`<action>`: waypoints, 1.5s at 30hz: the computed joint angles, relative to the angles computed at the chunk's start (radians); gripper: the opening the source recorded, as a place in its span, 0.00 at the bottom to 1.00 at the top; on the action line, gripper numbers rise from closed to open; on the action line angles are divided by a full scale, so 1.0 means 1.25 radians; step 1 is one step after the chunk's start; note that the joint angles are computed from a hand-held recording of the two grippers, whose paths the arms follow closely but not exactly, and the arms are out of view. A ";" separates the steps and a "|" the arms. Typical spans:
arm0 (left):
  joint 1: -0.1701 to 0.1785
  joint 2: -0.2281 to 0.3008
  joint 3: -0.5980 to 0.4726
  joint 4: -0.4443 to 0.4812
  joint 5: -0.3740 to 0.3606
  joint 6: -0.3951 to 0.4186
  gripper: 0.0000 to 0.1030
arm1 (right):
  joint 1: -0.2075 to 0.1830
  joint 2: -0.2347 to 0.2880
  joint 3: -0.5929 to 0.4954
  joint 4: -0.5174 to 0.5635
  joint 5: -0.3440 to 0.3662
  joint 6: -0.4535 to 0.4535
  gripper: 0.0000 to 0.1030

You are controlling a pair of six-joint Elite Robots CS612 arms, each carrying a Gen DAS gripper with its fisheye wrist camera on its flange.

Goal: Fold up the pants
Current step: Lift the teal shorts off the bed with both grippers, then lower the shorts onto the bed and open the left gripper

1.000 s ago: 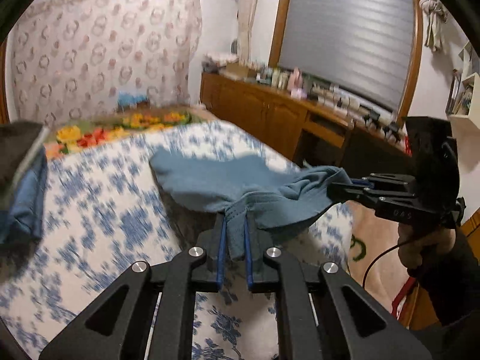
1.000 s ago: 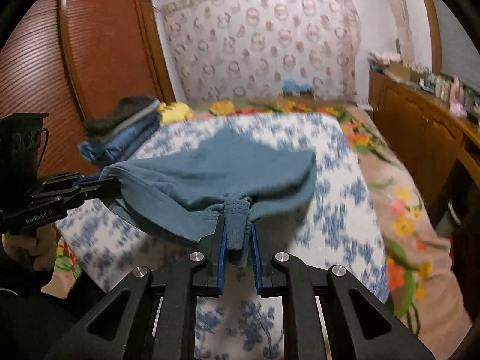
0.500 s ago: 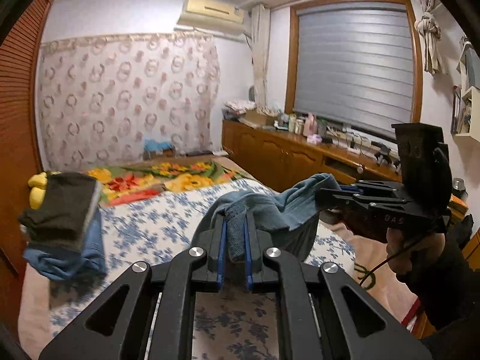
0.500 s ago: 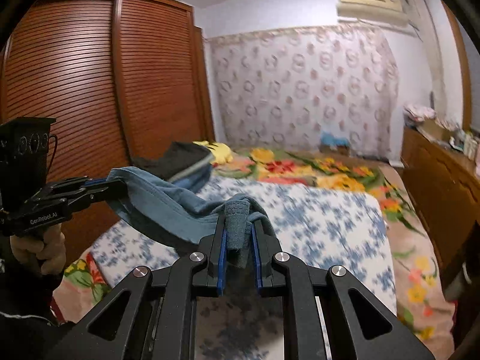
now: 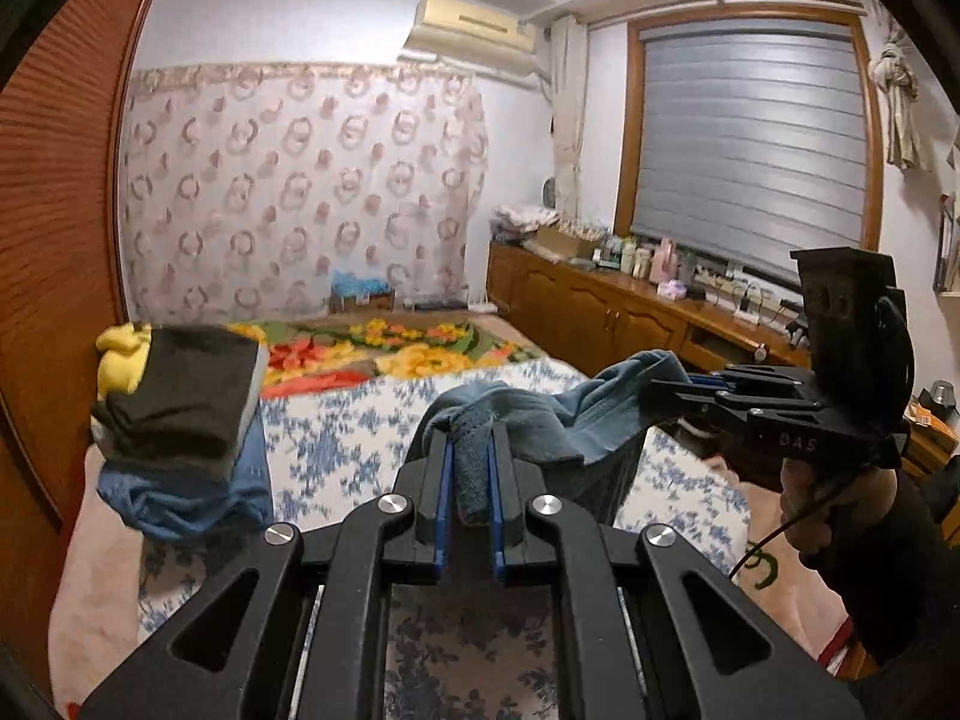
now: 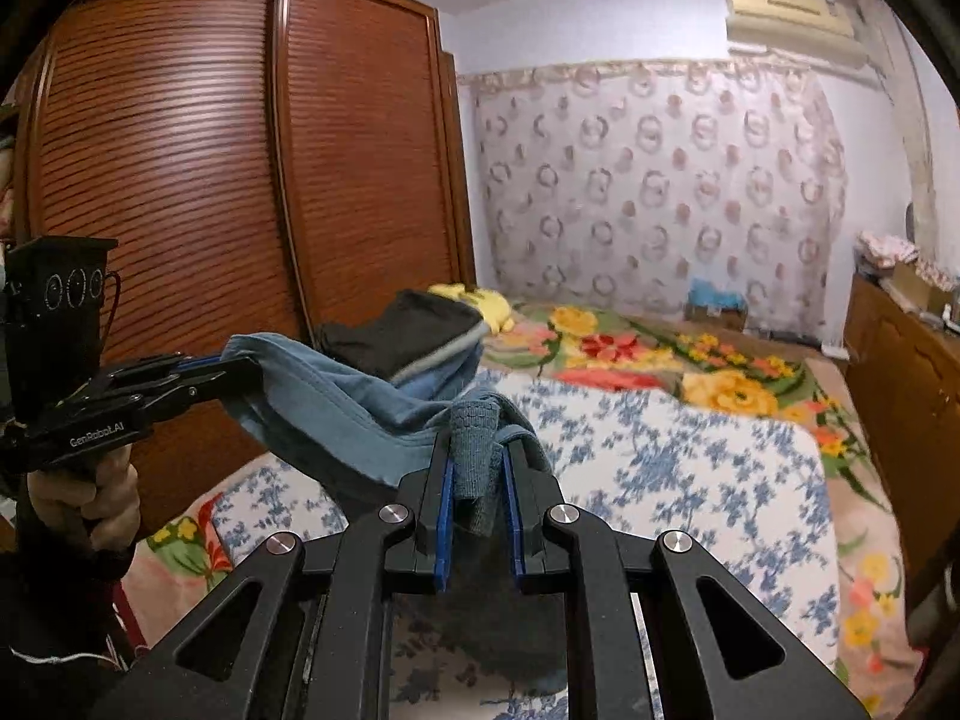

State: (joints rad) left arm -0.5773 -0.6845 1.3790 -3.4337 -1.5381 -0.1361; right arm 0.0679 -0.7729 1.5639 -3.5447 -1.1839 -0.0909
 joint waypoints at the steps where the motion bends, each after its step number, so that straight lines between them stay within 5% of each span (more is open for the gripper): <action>1: 0.003 0.009 -0.011 0.017 -0.005 -0.006 0.11 | -0.002 0.004 -0.007 0.018 0.003 0.002 0.14; 20: 0.026 0.100 -0.163 0.212 -0.038 -0.050 0.11 | -0.002 0.072 -0.162 0.252 -0.008 0.001 0.14; 29: 0.041 0.183 -0.396 0.289 -0.014 0.002 0.10 | -0.005 0.124 -0.340 0.324 -0.053 -0.046 0.14; 36: 0.042 0.238 -0.571 0.287 0.047 0.054 0.10 | -0.006 0.164 -0.485 0.266 -0.097 -0.019 0.14; 40: 0.040 0.223 -0.554 0.260 0.057 0.076 0.10 | -0.005 0.163 -0.501 0.225 -0.113 -0.007 0.14; 45: 0.036 0.200 -0.474 0.301 0.056 0.076 0.11 | 0.004 0.154 -0.455 0.275 -0.118 -0.014 0.14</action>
State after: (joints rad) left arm -0.5317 -0.4346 0.7869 -3.0573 -1.4676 -0.0415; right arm 0.0724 -0.5808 0.9952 -3.2010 -1.3319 -0.1080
